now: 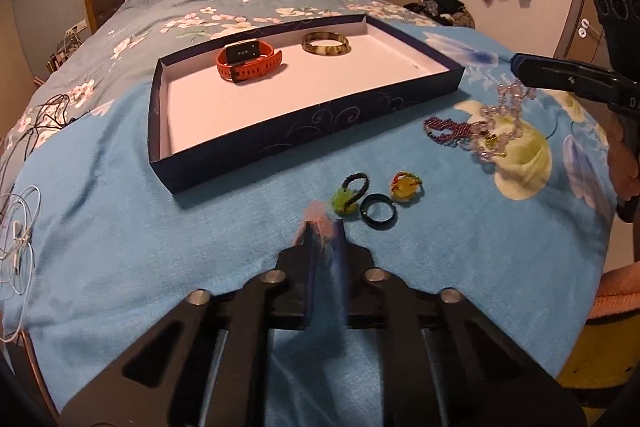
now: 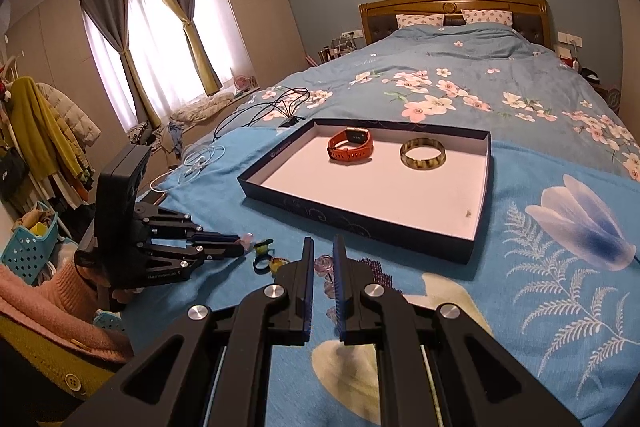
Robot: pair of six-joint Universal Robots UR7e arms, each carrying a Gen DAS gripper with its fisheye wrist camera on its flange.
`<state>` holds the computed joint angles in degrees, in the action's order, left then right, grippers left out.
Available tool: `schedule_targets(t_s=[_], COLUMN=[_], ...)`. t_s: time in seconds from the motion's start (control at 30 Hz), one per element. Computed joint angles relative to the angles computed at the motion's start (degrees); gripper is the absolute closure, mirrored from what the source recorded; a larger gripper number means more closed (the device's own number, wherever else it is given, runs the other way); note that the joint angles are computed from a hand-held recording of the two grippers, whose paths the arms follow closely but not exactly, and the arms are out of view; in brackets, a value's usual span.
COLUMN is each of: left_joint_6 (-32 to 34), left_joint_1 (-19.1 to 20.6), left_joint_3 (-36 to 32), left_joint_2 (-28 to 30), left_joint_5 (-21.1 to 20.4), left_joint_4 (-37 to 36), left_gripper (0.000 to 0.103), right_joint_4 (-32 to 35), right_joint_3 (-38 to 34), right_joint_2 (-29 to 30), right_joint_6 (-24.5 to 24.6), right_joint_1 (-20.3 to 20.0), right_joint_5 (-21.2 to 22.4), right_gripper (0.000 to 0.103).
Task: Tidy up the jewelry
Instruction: 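Grasp the pink hair tie with the left tool while the right tool holds the crystal bracelet, then carry the crystal bracelet into the box with the right tool while the left tool drops the hair tie in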
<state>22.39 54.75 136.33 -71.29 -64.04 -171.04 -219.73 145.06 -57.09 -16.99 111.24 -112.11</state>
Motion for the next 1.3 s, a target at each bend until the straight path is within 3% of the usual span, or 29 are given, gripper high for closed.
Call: schedule_targets(t_s=[0.8, 1.3], left_joint_6=[-0.8, 0.2], left_joint_1=[0.0, 0.4], left_joint_3=[-0.2, -2.5], left_joint_2=[-3.6, -3.5], left_joint_5=[-5.0, -6.0], left_joint_4=[-2.8, -4.2], left_gripper=[0.100, 0.100], right_joint_4=[0.8, 1.8], right_joint_3=[-3.5, -6.2], right_joint_2=[-0.3, -0.6], right_joint_6=[-1.3, -2.2], right_joint_1=[1.0, 0.1], right_joint_5=[0.8, 2.5], right_gripper=[0.095, 0.095])
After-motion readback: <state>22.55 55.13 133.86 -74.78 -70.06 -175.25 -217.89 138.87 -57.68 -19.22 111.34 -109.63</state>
